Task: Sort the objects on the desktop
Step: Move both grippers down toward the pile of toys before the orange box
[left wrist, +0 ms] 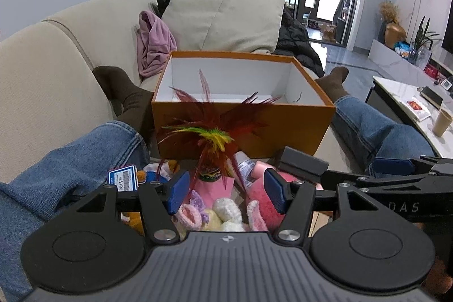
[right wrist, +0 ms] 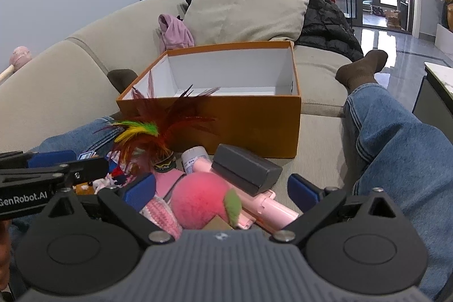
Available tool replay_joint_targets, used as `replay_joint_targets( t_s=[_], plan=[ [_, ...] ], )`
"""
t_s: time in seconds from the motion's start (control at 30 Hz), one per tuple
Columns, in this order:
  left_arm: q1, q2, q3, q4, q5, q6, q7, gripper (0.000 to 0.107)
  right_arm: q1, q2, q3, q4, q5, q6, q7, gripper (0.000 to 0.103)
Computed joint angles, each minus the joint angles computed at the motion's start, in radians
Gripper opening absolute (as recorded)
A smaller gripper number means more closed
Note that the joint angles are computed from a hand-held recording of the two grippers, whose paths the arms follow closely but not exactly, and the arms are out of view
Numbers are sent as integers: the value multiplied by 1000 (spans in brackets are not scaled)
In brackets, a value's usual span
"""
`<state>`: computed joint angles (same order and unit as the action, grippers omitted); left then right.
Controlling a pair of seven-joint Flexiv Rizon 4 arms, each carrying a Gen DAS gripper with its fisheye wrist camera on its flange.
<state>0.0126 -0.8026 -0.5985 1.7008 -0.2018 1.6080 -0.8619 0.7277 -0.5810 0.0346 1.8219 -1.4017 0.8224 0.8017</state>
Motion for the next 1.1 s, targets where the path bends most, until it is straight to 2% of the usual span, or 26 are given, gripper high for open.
replay_joint_targets(
  t_s=[0.17, 0.3, 0.4, 0.57, 0.7, 0.93, 1.1],
  plan=[
    [14, 2, -8, -2, -21, -59, 10, 67, -29, -7, 4, 9, 16, 67, 13, 84],
    [14, 1, -17, -2, -39, -99, 61, 67, -61, -22, 5, 19, 60, 169, 28, 76],
    [-19, 6, 19, -17, -59, -142, 87, 64, -68, -32, -8, 26, 86, 230, 43, 74],
    [-70, 17, 84, -27, -97, -171, 117, 63, -58, -41, -29, 26, 123, 267, 19, 68],
    [-108, 33, 152, -36, -108, -176, 117, 63, -59, -58, -56, 8, 79, 347, -6, 63],
    [-189, 60, 319, -83, -101, -208, 37, 63, -70, -141, -90, -113, 14, 520, -198, 58],
    [-239, 47, 418, -136, -66, -254, -37, 63, -93, -230, -39, -215, 172, 594, -546, 56]
  ],
)
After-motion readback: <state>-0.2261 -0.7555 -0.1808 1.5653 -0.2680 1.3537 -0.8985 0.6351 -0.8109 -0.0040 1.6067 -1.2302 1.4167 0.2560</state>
